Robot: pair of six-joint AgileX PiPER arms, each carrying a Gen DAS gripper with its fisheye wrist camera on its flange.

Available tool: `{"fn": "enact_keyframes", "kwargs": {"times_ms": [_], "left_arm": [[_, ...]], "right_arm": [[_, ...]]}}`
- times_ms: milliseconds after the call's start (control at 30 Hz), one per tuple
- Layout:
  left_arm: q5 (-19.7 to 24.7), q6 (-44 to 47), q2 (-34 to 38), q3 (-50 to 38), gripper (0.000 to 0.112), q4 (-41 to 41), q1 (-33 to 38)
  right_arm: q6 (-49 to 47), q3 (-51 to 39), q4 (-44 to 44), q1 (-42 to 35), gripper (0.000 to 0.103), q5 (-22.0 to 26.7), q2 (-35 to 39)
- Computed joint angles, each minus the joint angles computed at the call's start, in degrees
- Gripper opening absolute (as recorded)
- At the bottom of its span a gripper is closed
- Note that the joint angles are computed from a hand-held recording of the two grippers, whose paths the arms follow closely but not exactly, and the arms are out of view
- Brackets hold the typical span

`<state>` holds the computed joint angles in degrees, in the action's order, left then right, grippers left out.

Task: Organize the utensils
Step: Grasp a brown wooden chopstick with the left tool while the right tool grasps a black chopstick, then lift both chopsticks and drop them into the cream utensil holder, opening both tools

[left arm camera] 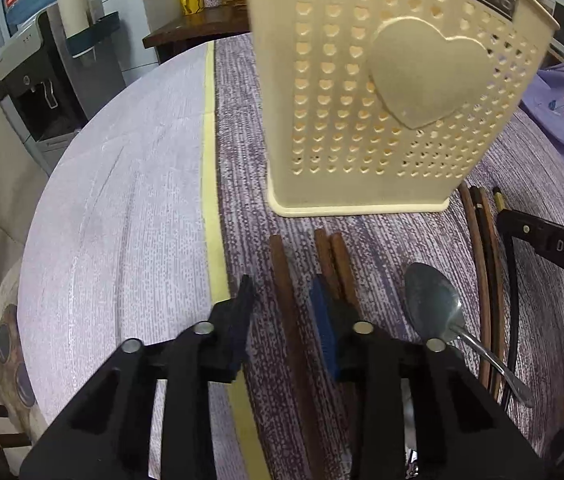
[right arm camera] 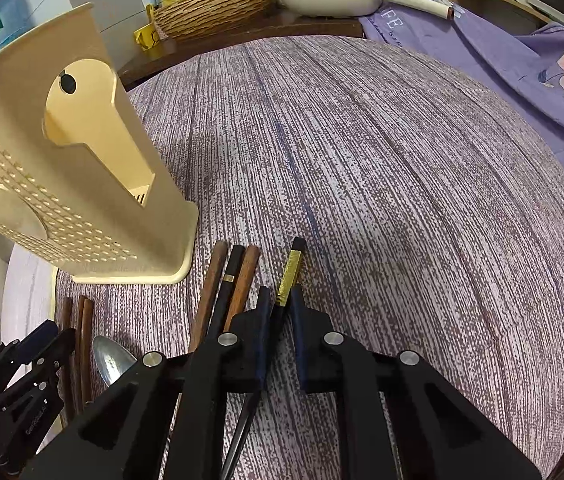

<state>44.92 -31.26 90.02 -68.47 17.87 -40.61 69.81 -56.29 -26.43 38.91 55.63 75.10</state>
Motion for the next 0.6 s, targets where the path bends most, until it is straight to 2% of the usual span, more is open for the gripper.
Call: {"fn": "enact_keyframes", "kwargs": {"times_ms": [67, 233, 500, 600], "left_arm": [[0.39, -0.17, 0.61, -0.74, 0.019, 0.50, -0.56], [-0.41, -1.66, 0.38, -0.12, 0.009, -0.06, -1.41], [-1.56, -6.23, -0.77, 1.88, 0.008, 2.64, -2.92], [-2.56, -5.56, -1.29, 2.44, 0.008, 1.87, -1.98]], "right_arm": [[0.69, -0.05, -1.03, 0.61, 0.010, 0.25, 0.39], [2.73, 0.85, -2.82, 2.11, 0.010, 0.22, -0.03], [8.21, 4.37, -6.52, 3.63, 0.009, -2.86, -2.69], [11.04, 4.67, -9.88, 5.19, 0.009, -2.08, -3.79]]}}
